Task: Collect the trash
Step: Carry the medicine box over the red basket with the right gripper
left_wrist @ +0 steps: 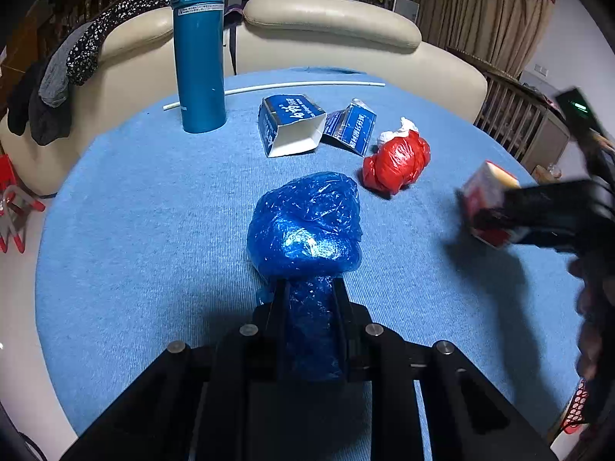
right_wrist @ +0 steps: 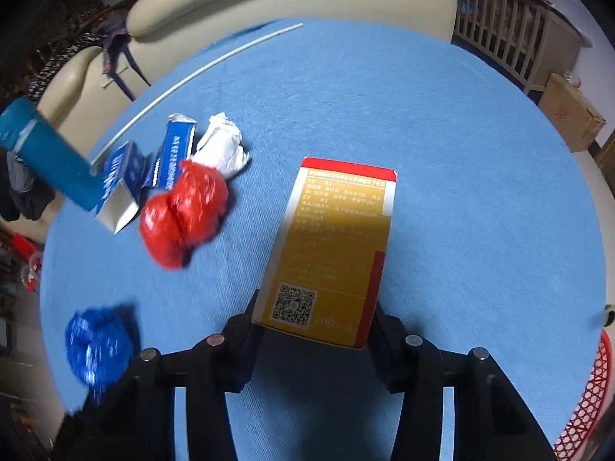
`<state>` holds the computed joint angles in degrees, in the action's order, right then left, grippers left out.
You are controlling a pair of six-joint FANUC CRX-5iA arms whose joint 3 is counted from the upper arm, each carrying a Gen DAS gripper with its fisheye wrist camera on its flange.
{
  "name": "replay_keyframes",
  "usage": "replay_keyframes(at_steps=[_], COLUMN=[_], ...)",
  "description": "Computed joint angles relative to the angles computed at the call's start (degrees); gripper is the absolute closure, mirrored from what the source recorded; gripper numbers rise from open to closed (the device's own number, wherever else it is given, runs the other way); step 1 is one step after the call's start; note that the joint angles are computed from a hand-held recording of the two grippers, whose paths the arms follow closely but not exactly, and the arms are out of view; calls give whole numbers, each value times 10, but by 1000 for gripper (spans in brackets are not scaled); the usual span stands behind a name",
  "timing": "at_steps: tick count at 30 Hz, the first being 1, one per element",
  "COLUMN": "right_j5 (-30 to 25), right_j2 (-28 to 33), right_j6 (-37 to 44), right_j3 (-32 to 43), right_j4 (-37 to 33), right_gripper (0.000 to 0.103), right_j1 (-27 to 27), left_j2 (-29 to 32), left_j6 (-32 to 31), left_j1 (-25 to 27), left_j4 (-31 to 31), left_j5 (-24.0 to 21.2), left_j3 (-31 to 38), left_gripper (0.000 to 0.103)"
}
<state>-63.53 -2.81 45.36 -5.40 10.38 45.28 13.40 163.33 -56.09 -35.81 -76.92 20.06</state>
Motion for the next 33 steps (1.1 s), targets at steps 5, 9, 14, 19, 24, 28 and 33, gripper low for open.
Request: replay_keyframes(at_steps=[5,9,14,19,24,28,33], right_j5=[18,26,36,36,27,18,9], right_j2=[-84,-125,-171,-230,-285,-334,-385], right_j6=[-6,-21,-45,-79,-111,-138,-167], right_j3=[-67,-104,-148,-188,-223,-248,-276], right_j4=[8,22,40,65,94,112,125], right_gripper=[52,52,52,52,52,52,52], right_j1=[17,40,65,84,100,107,104], left_j2=[15,31,49,66,93,118,155], left_j6=[-3,-12,-24,-32,-58,-84,-126], left_j1=[-14,-38,-65,-80,-99,-113,-125], left_j4=[5,-3,-16,-16,-30,-42,-50], left_j5=[-28,-50,-75,-90,-112,-128,-150], left_j3=[28,60,99,133,185,230,291], left_gripper=[81,82,82,82,82,82,82])
